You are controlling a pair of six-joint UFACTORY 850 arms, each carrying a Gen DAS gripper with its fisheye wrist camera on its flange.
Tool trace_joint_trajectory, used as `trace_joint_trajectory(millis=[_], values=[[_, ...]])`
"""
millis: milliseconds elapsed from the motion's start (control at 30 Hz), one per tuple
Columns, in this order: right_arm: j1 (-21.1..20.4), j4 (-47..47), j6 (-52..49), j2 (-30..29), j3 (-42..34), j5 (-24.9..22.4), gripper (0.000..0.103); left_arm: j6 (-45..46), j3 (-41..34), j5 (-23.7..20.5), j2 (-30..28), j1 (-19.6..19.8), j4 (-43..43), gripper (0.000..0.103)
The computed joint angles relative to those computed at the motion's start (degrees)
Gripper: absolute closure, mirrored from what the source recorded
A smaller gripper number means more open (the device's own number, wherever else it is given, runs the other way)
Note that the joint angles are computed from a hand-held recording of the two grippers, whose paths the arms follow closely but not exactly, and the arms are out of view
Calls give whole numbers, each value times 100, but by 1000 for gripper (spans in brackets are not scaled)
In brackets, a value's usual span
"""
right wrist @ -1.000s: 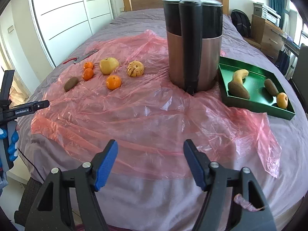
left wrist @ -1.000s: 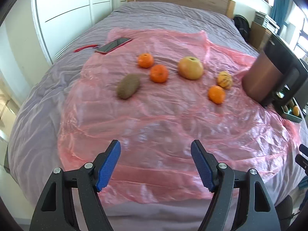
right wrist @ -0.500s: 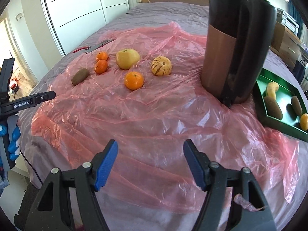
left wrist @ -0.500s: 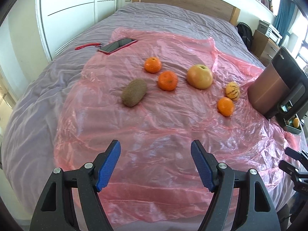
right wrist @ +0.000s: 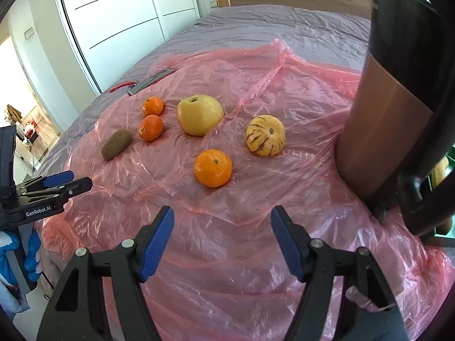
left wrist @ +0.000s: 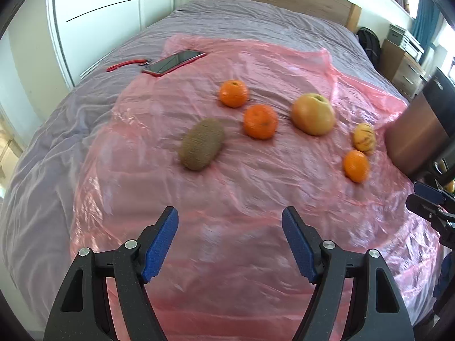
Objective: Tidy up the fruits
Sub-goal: 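Grasp the last kiwi with the left tool while the right tool grasps a mandarin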
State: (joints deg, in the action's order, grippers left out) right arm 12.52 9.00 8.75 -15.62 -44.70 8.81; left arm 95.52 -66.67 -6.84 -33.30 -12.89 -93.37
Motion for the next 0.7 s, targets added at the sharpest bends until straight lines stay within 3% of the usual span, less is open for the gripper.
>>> trace_joint_trajectory(millis=[167, 500, 567, 700], values=[[-20, -1160, 1118, -540, -512, -11, 27, -926, -442, 114, -310, 157, 873, 33], [-22, -2302, 2130, -1332, -1357, -229, 27, -4281, -1388, -69, -1037, 255, 4240, 33], [-24, -2731, 2527, -1436, -1453, -264, 27, -4555, -1506, -128, -1137, 250, 4543, 33], [-31, -2700, 2486, -1554, -1533, -262, 28, -4847, -1734, -249, -1318, 231, 4911, 33]])
